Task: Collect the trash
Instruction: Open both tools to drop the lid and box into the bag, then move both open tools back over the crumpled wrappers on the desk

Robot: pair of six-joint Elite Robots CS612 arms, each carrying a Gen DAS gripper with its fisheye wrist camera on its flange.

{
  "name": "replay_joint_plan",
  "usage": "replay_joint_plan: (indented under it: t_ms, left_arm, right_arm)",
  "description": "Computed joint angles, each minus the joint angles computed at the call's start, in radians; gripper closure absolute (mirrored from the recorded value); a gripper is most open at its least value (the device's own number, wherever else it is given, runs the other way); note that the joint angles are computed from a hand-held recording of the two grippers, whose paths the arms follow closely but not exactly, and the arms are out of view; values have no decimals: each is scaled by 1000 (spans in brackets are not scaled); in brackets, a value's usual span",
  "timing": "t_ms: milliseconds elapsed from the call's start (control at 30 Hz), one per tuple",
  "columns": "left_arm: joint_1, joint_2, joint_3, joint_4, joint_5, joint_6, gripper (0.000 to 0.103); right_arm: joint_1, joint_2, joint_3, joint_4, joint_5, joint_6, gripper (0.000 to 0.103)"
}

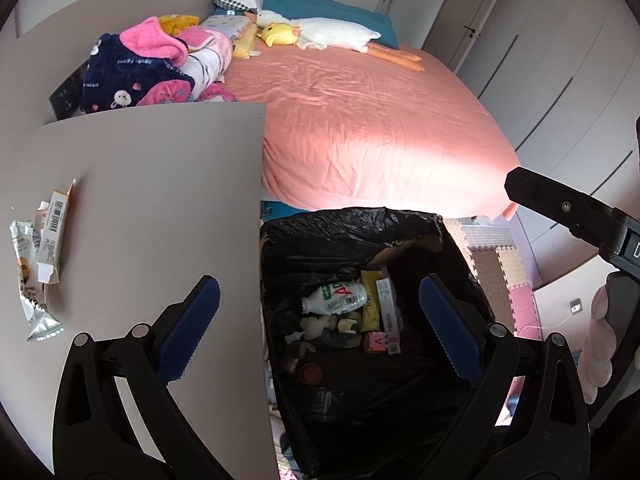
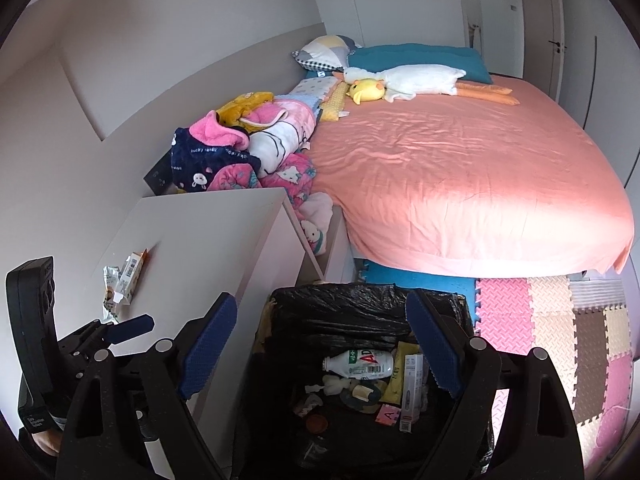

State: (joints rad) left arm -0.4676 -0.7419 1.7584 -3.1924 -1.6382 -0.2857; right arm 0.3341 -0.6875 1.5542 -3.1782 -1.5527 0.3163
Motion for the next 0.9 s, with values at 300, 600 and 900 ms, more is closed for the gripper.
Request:
replay_joint_plan:
  t_ms: [300,600,900]
  left_arm:
    - [19,-20,50,-21,51,-54,6]
    - [36,-38,97,-47,113,-115,6]
    - [60,-55,143,-60,159,-158,6]
  right_arm:
    - [23,23,-50,41,47,-44,16]
    - [45,48,-98,63,99,-84,16]
    - [72,82,-163,94,139,-126,16]
